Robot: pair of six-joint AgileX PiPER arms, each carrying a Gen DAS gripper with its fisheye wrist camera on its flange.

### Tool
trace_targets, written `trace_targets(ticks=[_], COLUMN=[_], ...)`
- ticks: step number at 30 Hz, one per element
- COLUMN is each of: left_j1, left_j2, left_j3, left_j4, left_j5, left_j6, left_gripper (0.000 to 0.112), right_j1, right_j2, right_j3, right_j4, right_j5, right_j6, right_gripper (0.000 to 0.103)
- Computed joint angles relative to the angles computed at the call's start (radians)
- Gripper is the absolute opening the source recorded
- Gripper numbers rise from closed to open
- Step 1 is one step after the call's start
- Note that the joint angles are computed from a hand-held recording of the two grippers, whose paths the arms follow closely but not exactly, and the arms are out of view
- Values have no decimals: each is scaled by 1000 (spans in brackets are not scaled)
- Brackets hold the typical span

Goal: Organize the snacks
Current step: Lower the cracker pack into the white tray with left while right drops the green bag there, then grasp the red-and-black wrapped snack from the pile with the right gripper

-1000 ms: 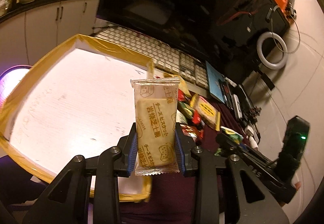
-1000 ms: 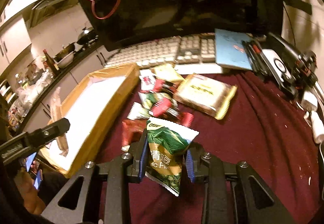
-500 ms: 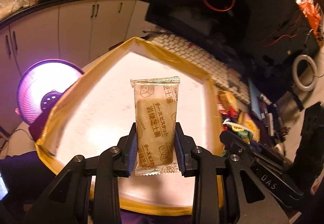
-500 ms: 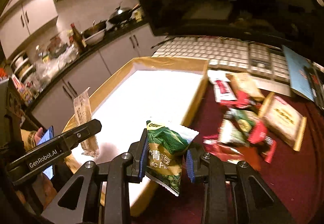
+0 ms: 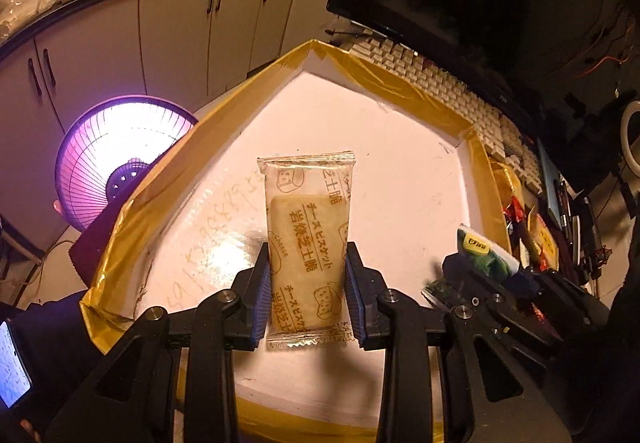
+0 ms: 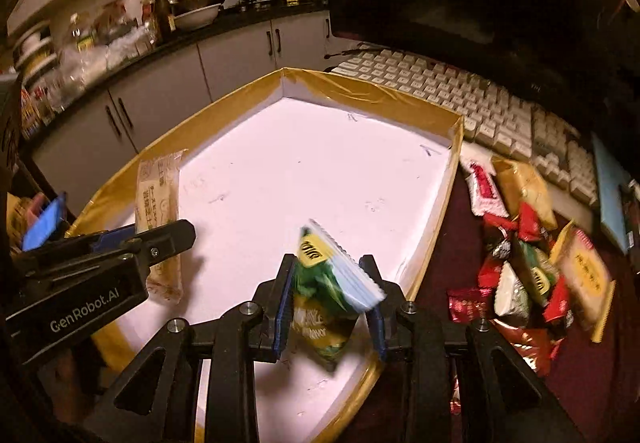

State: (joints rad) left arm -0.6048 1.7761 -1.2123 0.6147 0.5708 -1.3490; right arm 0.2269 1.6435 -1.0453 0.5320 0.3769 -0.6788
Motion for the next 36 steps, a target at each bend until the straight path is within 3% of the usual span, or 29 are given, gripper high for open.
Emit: trace_targets(ticks=[5, 8, 12, 14, 20, 26, 36], left_j1=[-10, -32, -45, -58, -168, -233, -289], left_j2=[6, -2, -28, -39, -27, 38, 61], left_j3=[-11, -6, 21, 25, -42, -164, -211], left_j4=[10, 74, 153, 180, 279, 222, 137], left_j5=[19, 35, 21, 6, 29, 10, -26], left_j6=[-7, -67, -158, -184, -198, -60, 47], left_gripper=[34, 42, 61, 61, 65, 65, 65], right_j1=[24, 7, -39, -77, -301, -435, -569], right_j2=[-1, -11, -69, -91, -114, -62, -37], right_j3=[5, 8, 53, 61, 66, 33, 65], right_j4=[-88, 20, 179, 240, 479, 439, 384], right_j5=[-25, 1, 3, 33, 206, 210, 195], right_j6=[82, -20, -163, -214, -386, -323, -324], right_gripper=[39, 51, 65, 70, 70, 70, 70])
